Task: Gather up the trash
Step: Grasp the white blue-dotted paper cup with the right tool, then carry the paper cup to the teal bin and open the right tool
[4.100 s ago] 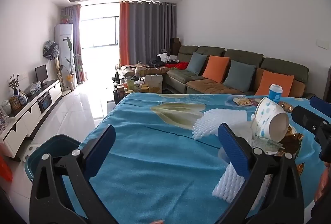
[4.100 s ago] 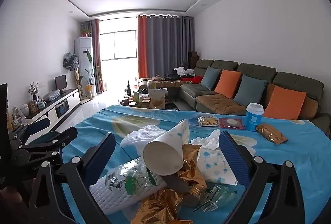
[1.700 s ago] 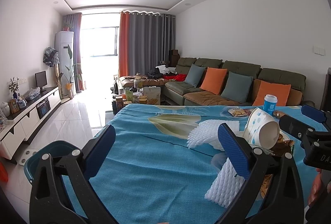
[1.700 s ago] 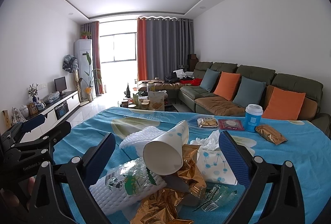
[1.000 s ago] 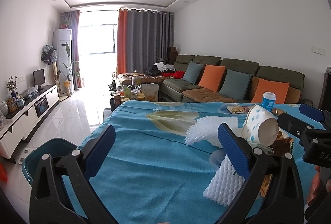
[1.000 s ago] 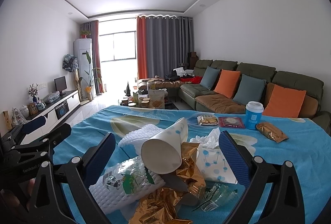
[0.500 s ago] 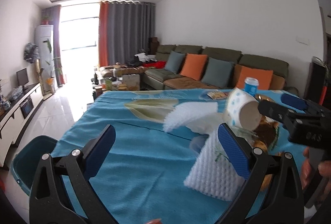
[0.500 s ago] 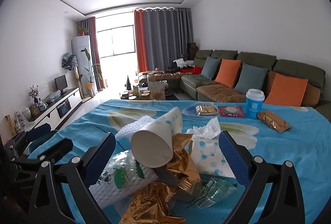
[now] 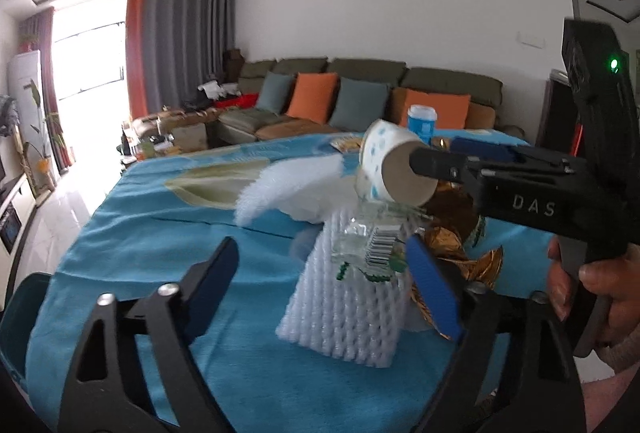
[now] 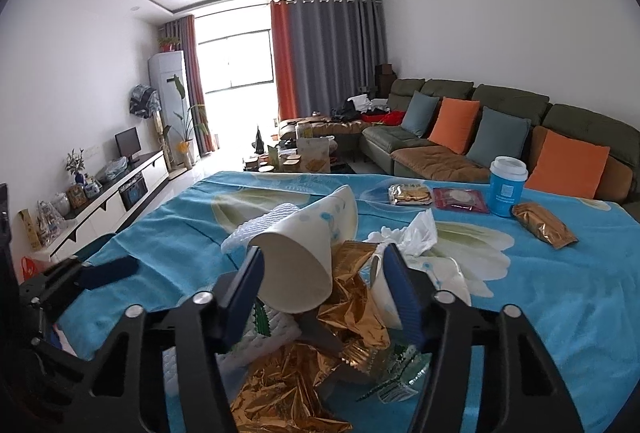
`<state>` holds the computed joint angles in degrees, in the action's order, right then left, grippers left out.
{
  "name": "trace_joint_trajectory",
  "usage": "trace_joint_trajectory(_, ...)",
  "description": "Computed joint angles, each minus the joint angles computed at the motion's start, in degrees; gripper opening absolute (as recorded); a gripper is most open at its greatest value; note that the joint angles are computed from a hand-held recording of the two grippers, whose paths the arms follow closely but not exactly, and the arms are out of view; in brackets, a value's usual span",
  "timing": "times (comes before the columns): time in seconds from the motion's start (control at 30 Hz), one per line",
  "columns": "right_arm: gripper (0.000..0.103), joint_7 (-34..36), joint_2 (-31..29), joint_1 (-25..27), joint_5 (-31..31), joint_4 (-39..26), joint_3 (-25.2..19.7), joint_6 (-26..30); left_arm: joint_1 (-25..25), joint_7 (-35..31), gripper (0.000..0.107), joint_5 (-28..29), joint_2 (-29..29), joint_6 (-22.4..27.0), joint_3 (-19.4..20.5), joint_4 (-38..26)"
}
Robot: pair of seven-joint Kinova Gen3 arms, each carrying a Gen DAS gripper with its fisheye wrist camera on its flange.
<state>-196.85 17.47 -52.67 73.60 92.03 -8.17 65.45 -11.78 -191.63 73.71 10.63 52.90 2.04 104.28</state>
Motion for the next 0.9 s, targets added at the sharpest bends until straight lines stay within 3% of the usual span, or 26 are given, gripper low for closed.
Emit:
trace_joint_trajectory(0.17,0.032,1.2,-0.6,1.5,-0.8,0.3,0.0,-3.2,0.0,5.7,0.048,-4.6,2.7,2.5,0.6,-3.9)
trace_joint_trajectory(0.3,0.011,2.2,-1.1,2.4,-1.3,0.7,0.1,-5.2,-1.1,7.1,0.019,-6.0,4.0,4.5,1.5,-5.5)
trace_joint_trajectory(0.4,0.007,2.9,-1.6,3.1,-1.2,0.9,0.2,-6.7,-1.6,7.3,0.017,-6.1,4.4,5.0,1.9,-6.0)
trace_joint_trajectory(0.43,0.007,2.9,-1.7,3.2,-1.1,1.0,0.2,-7.0,-1.8,7.3,0.011,-6.0,4.1,5.0,2.0,-5.9)
trace_joint_trajectory(0.67,0.007,0.4,-3.3,4.1,1.1,2.0,-0.2,-9.3,-3.9,10.6,0.001,-6.5,5.4,8.2,1.8,-9.0)
trace_joint_trajectory(0.9,0.007,0.0,-4.0,4.7,3.6,1.4,-1.1,-11.2,-7.0,11.4,0.001,-5.3,5.3,11.2,1.2,-10.0)
